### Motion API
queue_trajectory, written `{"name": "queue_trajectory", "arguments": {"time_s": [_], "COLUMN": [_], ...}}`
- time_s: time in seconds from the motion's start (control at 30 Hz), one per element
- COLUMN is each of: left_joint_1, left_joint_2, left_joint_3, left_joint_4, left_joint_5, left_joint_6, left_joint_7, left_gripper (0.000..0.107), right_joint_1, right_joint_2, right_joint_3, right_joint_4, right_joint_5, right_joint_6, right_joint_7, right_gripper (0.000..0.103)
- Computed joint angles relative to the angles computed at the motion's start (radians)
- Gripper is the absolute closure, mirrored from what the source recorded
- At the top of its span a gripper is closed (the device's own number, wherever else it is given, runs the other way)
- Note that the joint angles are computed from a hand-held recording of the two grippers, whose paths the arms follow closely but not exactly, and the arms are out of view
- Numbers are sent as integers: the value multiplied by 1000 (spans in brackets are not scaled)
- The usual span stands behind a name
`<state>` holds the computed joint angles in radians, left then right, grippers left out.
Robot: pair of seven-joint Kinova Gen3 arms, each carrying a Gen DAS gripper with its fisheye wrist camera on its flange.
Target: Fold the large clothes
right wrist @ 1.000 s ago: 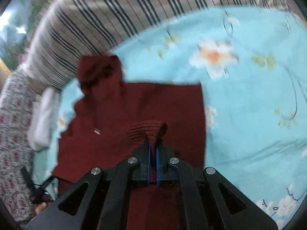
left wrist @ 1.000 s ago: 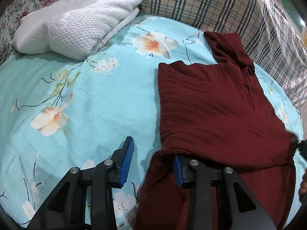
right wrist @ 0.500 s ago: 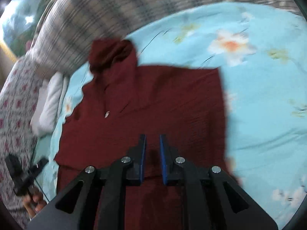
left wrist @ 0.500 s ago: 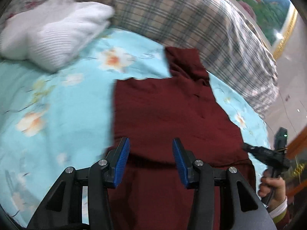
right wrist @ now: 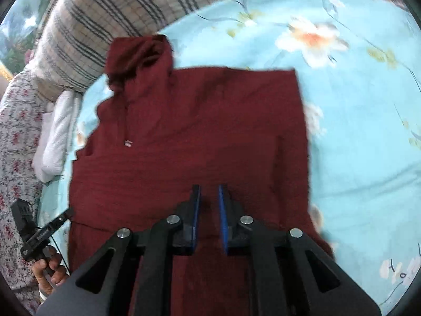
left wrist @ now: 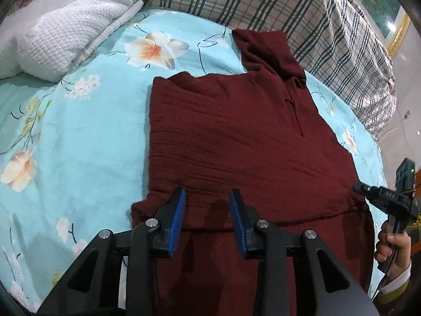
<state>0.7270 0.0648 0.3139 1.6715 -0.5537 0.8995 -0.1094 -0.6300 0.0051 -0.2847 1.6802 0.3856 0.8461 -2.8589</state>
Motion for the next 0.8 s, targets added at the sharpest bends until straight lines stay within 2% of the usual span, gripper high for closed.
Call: {"name": "queue_trajectory", "arguments": {"time_s": [0.1, 0.17, 0.23, 0.43, 0.57, 0.6, 0.67, 0.73, 0.8], "left_joint_1": [2, 0, -6, -58, -82, -103, -188, -281, -346], "left_joint_2": [0, 10, 19, 50, 108, 121, 160, 221, 292], "left_joint_3": [1, -2, -11, -54, -111, -116, -84, -30, 12], "left_joint_4": [-29, -59, -81, -141, -251, -275, -330, -411, -504], "left_joint_5": [-8, -16, -8, 70, 135, 170, 246, 305, 365], "left_joint_6": [15, 34, 37, -31, -56, -77, -129, -146, -141], "left_joint_7": [2, -16, -38, -134, -251, -292, -373, -454, -536], "left_gripper": [62, 59, 57, 57, 55, 54, 51, 47, 42], "right_joint_1": [-4, -5, -7, 69, 106, 144, 208, 202, 204], "right_joint_2": [35, 57, 73, 146, 226, 250, 303, 346, 399], "right_joint_3": [6, 19, 40, 70, 102, 78, 37, 69, 87], "right_joint_4": [-60, -90, -111, -174, -252, -270, -317, -376, -446], "right_joint_5": [9, 2, -23, -223, -350, -391, -472, -547, -578], "right_joint_6": [8, -2, -32, -236, -320, -349, -387, -375, -340], "right_joint_7": [44, 79, 120, 302, 389, 414, 469, 524, 536], "right_gripper": [88, 78, 73, 73, 73, 73, 73, 73, 72]}}
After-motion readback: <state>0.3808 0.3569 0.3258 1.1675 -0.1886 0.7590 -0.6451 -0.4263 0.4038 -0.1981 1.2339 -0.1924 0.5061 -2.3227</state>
